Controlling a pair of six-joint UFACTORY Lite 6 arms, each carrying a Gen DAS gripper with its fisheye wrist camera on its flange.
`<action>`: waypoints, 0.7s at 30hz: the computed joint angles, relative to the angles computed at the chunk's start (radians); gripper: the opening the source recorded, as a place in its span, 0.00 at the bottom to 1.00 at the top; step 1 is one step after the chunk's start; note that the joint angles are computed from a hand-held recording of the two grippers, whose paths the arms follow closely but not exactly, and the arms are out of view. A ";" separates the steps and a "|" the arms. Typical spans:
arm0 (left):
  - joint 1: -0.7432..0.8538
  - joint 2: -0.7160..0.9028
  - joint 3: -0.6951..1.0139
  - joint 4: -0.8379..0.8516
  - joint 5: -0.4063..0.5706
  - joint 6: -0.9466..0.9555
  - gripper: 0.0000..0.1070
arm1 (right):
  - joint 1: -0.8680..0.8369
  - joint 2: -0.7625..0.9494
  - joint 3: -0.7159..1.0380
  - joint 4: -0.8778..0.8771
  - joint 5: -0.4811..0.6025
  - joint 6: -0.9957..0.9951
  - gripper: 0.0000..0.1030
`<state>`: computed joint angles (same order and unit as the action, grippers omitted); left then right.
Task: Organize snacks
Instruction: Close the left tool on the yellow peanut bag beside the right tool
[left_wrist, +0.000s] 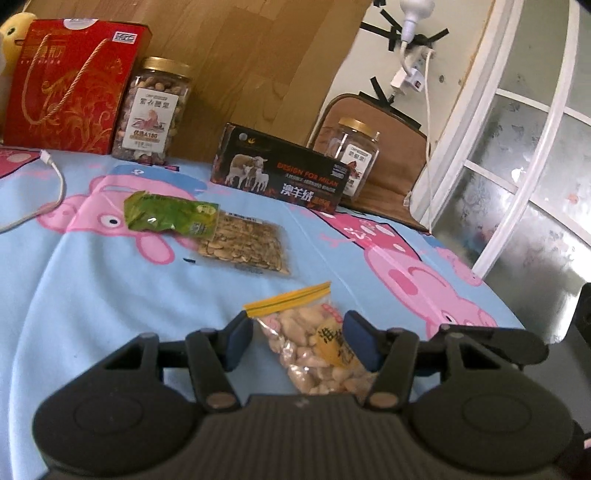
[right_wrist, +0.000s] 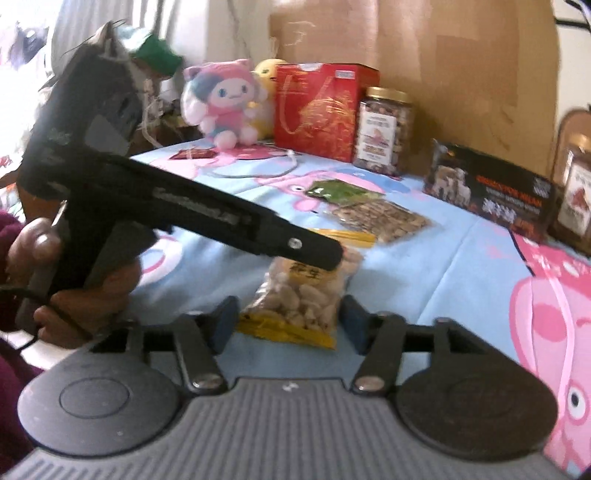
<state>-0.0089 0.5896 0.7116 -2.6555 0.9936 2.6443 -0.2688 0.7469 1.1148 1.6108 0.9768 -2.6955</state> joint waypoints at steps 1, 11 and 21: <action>0.007 0.003 0.002 0.016 0.004 -0.009 0.50 | -0.004 -0.001 0.004 -0.007 -0.001 0.003 0.54; 0.043 0.026 0.036 0.093 0.003 -0.114 0.36 | -0.006 -0.002 -0.003 0.060 0.006 -0.060 0.57; 0.052 0.032 0.034 0.064 0.019 -0.132 0.35 | -0.004 0.008 0.026 0.161 -0.045 0.017 0.76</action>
<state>0.0435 0.6219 0.7457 -2.5914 1.0129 2.5120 -0.2728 0.7548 1.1405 1.7722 0.9314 -2.6781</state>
